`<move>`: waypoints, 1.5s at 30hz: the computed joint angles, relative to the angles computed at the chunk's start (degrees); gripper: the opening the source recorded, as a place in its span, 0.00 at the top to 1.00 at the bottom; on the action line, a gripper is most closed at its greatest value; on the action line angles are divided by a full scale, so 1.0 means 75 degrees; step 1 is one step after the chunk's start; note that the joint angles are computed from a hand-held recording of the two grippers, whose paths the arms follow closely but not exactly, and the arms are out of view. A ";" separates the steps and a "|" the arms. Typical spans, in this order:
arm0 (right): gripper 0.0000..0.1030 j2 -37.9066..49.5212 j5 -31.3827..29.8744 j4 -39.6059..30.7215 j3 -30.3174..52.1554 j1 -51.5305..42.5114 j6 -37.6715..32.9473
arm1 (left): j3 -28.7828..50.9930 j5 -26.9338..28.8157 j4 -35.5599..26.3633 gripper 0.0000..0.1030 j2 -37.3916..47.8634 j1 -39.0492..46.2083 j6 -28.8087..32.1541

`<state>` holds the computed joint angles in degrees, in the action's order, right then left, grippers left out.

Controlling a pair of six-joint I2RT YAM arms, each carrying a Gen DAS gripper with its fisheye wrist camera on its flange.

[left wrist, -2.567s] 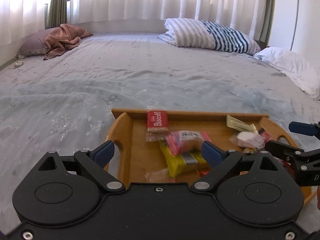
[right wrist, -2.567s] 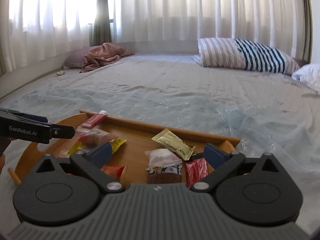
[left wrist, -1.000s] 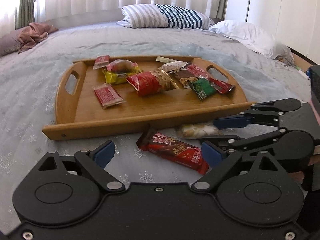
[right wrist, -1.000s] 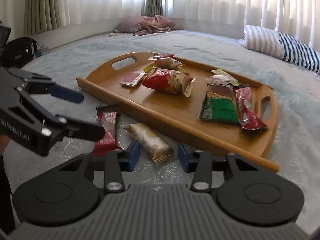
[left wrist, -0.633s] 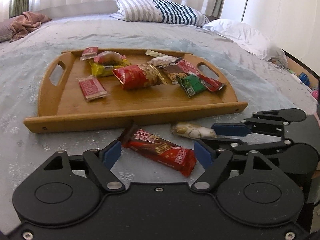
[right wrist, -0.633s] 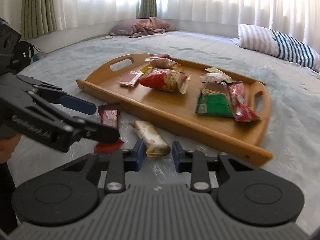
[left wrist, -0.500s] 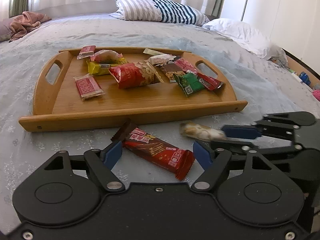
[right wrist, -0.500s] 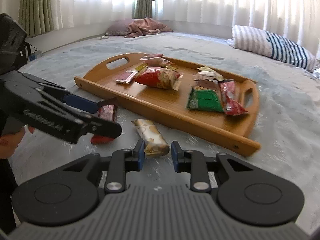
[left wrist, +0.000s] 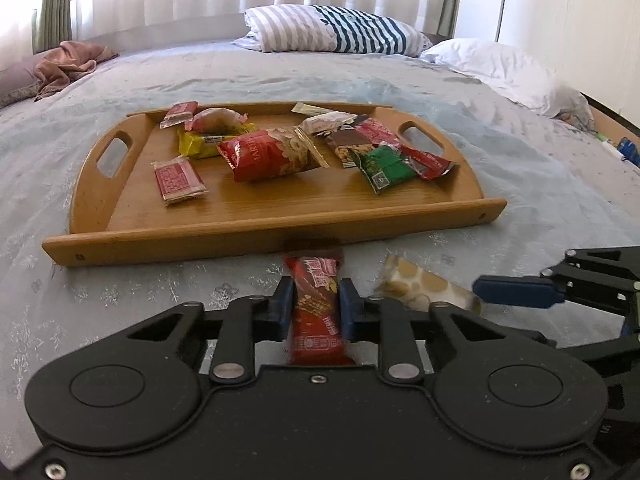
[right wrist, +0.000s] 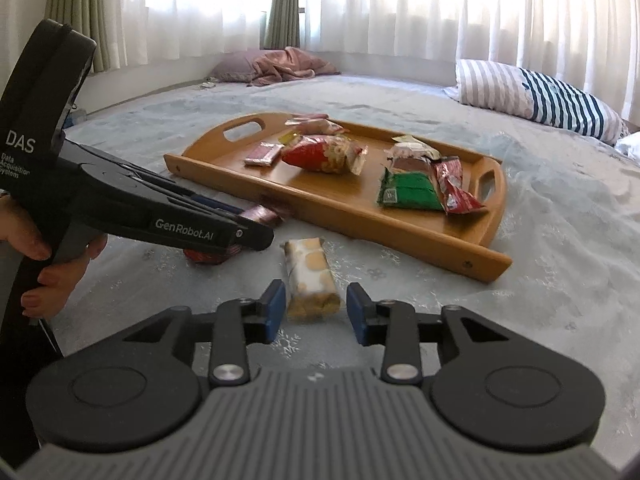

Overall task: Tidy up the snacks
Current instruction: 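Grasp the red-brown bar with the left tool while the right tool grasps the cream packet, then carry both held packets up and over the wooden tray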

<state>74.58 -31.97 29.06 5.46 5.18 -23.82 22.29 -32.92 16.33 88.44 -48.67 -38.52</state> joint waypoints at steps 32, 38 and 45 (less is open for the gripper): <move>0.75 -0.0193 0.1802 0.0775 0.0130 0.1682 0.1337 | -0.0295 -0.0460 -0.0817 0.78 -0.1142 -0.0241 -0.0365; 0.75 -0.0118 0.2019 0.0862 0.0293 0.1862 0.1646 | -0.0236 -0.0589 -0.0964 0.78 -0.1406 -0.0112 -0.0237; 0.75 0.0277 0.2302 0.1176 0.0670 0.2061 0.1960 | -0.0188 -0.0654 -0.0842 0.78 -0.1697 0.0408 0.0195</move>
<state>76.66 -14.70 37.88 10.48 20.63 -9.12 20.88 -37.82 10.01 75.71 -45.61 -37.07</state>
